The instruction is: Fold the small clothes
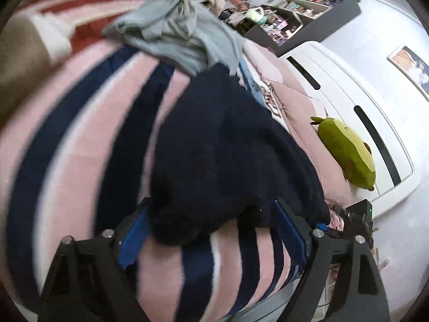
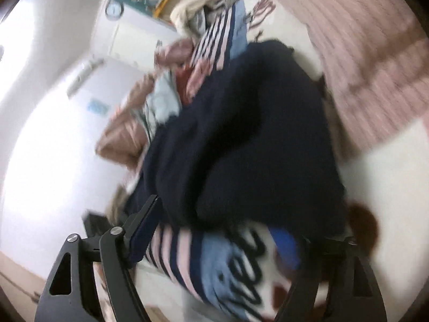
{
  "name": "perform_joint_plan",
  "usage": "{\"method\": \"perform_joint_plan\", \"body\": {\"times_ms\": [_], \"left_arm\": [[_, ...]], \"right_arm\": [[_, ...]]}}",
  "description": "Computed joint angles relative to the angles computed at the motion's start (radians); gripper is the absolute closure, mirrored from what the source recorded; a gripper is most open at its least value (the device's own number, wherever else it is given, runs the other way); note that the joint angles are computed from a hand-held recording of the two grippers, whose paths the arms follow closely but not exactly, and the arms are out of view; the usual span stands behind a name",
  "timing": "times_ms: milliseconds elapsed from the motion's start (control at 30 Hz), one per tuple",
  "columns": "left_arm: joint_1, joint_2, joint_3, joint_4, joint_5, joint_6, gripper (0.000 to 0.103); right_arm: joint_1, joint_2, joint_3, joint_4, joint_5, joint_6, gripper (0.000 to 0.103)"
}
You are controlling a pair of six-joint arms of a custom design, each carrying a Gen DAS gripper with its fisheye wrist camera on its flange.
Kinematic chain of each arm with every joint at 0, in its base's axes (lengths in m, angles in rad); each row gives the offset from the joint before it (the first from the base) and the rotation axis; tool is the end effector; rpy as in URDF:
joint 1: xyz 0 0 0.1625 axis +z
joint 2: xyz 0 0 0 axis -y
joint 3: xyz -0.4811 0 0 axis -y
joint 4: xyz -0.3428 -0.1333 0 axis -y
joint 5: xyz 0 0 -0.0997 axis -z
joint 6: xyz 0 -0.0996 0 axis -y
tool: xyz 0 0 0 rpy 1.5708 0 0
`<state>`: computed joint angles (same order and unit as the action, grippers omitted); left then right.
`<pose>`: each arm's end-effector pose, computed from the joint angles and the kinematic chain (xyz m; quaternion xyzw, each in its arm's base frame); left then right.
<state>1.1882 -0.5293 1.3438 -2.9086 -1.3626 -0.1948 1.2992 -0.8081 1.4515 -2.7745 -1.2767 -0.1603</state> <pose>-0.1505 -0.7862 0.1215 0.0633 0.9590 -0.2752 0.0230 -0.0428 -0.7581 0.2769 0.0124 0.9514 -0.2973 0.0789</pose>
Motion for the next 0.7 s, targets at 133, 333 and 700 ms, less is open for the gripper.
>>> {"method": "perform_joint_plan", "body": {"times_ms": [133,333,700], "left_arm": [[-0.013,0.049,-0.03,-0.071,0.014,0.006,0.011],[-0.009,0.086,-0.071,-0.149,0.045,-0.087,0.066],[-0.073,-0.051,0.22,-0.237,0.093,0.07,0.065]], "right_arm": [[0.033,0.061,-0.04,-0.15,-0.105,0.098,0.046],[0.051,0.066,-0.027,-0.298,-0.162,0.076,0.082],[0.019,-0.087,0.152,-0.191,-0.141,-0.11,0.083]]}}
